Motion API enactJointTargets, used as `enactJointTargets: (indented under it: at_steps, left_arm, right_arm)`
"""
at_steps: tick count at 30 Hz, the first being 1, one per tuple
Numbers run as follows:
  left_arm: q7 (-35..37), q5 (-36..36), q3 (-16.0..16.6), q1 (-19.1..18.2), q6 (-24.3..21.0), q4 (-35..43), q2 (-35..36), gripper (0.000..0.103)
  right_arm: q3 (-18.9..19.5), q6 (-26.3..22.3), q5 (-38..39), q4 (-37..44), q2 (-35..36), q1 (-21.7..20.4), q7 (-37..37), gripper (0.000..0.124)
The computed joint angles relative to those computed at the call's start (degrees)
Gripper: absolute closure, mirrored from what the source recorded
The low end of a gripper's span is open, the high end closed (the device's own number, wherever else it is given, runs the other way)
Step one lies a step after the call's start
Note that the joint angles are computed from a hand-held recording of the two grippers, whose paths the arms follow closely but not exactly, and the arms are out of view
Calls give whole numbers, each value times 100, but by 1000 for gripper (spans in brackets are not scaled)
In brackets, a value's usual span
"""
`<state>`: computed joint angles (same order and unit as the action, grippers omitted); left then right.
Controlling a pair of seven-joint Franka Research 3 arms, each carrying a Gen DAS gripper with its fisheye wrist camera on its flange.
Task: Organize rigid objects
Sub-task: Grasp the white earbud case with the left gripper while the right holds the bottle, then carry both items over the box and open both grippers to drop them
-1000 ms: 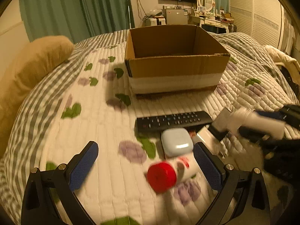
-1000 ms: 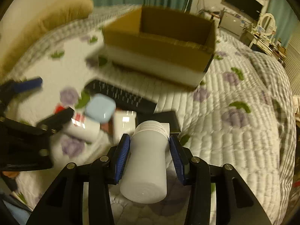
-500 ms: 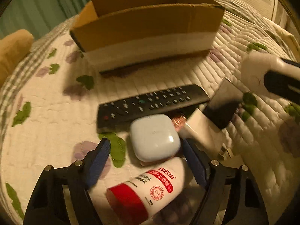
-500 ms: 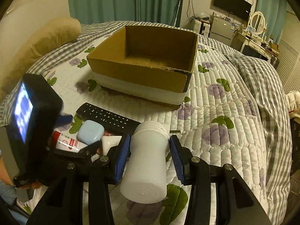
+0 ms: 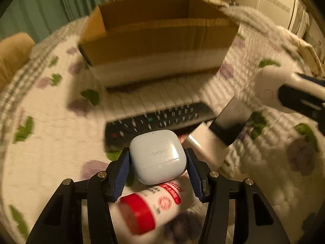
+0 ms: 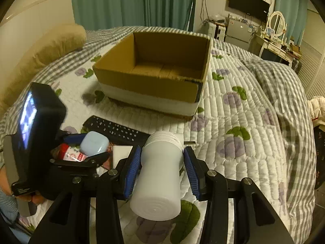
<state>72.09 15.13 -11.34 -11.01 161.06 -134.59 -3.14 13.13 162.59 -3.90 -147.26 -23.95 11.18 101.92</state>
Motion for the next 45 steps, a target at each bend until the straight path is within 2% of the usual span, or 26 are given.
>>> enactJointTargets:
  at_steps: [6,12,14,16,18,20,21,24,27,31,35,38,39,40,45]
  left_arm:
    - [255,-288,84,-15,173,266,-368,48]
    - [368,-244,120,104,248,1235,-43,48]
    - [463,-306,127,133,162,1712,251,48]
    - [230,37,120,171,7,2222,620,48]
    - [341,-120,87,204,-207,2730,996,48]
    - [10,285,190,115,-377,3320,1456,48]
    - [-39,415,220,77,-493,3670,1741,48]
    - [211,123,115,136,-1076,4546,2452,48]
    - [200,152,177,71,-1196,4954,2922,48]
    - [206,50,184,76,-1352,5155,3244,48]
    - [305,39,176,91,-1218,5142,3331,48]
    - [426,-136,79,161,-1192,5216,3370,40]
    - [422,-126,95,152,-1092,5155,3325,30]
    - [379,-59,152,113,-1008,5103,3285,24]
    - [272,232,286,15,-796,4799,2999,24]
  right_arm:
    - [88,45,-255,505,17,-199,-16,81]
    - [251,240,-770,1564,570,-575,169,81]
    - [226,164,-915,1990,831,-607,305,81]
    - [93,121,-977,2332,1060,-514,306,81]
    - [58,61,-1278,2704,1328,-534,515,81]
    - [-4,20,-1632,3091,1653,-529,705,81]
    - [-19,-11,-1908,3337,1888,-545,906,81]
    - [-210,-99,-2308,3774,2389,-428,1254,81]
    - [-411,-170,-2063,4113,2907,-256,1099,81]
    - [-693,-180,-1931,4266,3300,-5,998,81]
    - [-926,-49,-1575,4224,3450,156,752,81]
    - [-1074,11,-1312,4314,3560,284,522,81]
    - [-1142,30,-1289,4315,3563,358,510,81]
    - [-1198,45,-1222,4391,3615,410,449,81]
    - [-1547,180,-1137,4486,3674,703,473,80]
